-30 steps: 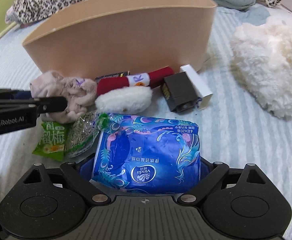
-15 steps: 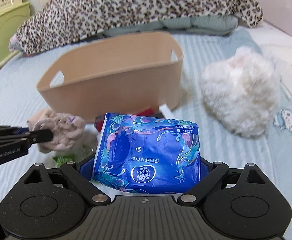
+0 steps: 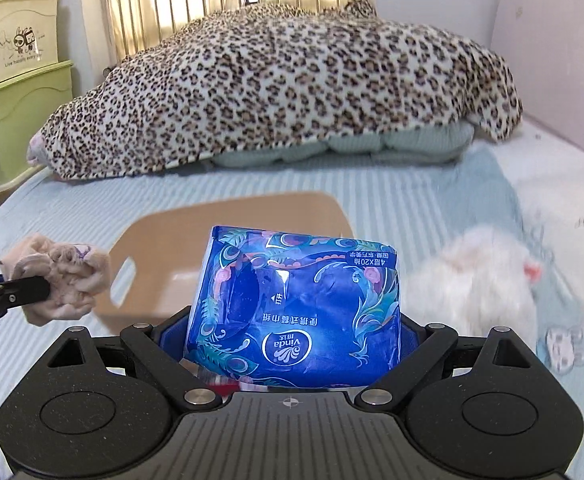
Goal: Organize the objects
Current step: 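Grasp the pink sock with the left tool while the right tool grasps the blue tissue pack, then lower both held items into the beige basket and open both tools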
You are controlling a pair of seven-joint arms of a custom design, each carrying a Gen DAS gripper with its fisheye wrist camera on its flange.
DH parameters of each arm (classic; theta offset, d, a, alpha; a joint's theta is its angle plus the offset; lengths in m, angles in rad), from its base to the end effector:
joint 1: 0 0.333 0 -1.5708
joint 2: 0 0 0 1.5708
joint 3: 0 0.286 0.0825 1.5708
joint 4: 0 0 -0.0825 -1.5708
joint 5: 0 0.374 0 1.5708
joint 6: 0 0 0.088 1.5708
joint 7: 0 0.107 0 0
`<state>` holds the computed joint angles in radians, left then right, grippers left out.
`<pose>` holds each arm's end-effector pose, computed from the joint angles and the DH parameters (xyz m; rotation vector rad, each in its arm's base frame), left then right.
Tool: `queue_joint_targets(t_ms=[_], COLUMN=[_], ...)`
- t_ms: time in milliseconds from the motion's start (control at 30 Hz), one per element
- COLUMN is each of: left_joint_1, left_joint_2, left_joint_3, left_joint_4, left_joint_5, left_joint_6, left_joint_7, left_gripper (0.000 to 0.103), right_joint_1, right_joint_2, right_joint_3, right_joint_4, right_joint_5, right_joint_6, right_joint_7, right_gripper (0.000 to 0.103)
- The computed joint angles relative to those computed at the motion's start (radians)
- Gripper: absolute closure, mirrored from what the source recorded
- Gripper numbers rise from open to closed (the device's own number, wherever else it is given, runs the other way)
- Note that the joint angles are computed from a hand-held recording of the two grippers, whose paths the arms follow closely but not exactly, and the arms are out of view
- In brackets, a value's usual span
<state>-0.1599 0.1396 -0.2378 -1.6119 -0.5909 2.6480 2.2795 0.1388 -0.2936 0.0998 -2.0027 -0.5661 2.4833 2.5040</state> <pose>0.6007 -0.2245 0.6180 -1.0443 2.2321 -1.2531 0.4994 0.1307 0.6443 -1.3419 1.9669 -0.8520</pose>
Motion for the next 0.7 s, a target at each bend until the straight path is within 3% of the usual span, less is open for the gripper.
queue_joint_targets(t_ms=[233, 333, 500, 700], left_joint_1=[-0.077, -0.104, -0.153, -0.189], left_joint_2=[0.193, 0.282, 0.420, 0.557], left_joint_3=[0.024, 0.035, 0.058, 0.077], left_joint_4=[0.217, 0.311, 0.470, 0.654], left_joint_5=[0.249, 0.333, 0.457, 0.546], left_joint_6=[-0.003, -0.031, -0.100, -0.240], left_joint_7=[-0.231, -0.305, -0.401, -0.473], left_gripper=[0.088, 0.088, 0.088, 0.084], right_joint_1=[-0.005, 0.007, 0.023, 0.039], right_joint_2=[0.181, 0.267, 0.359, 0.447], right_joint_3=[-0.028, -0.056, -0.084, -0.101], right_joint_4=[0.183, 0.260, 0.317, 0.384], right_joint_5=[-0.018, 0.053, 0.082, 0.108], right_joint_6=[-0.002, -0.014, -0.032, -0.089], right_joint_7=[-0.059, -0.111, -0.142, -0.214], right_gripper=[0.009, 0.009, 0.009, 0.009])
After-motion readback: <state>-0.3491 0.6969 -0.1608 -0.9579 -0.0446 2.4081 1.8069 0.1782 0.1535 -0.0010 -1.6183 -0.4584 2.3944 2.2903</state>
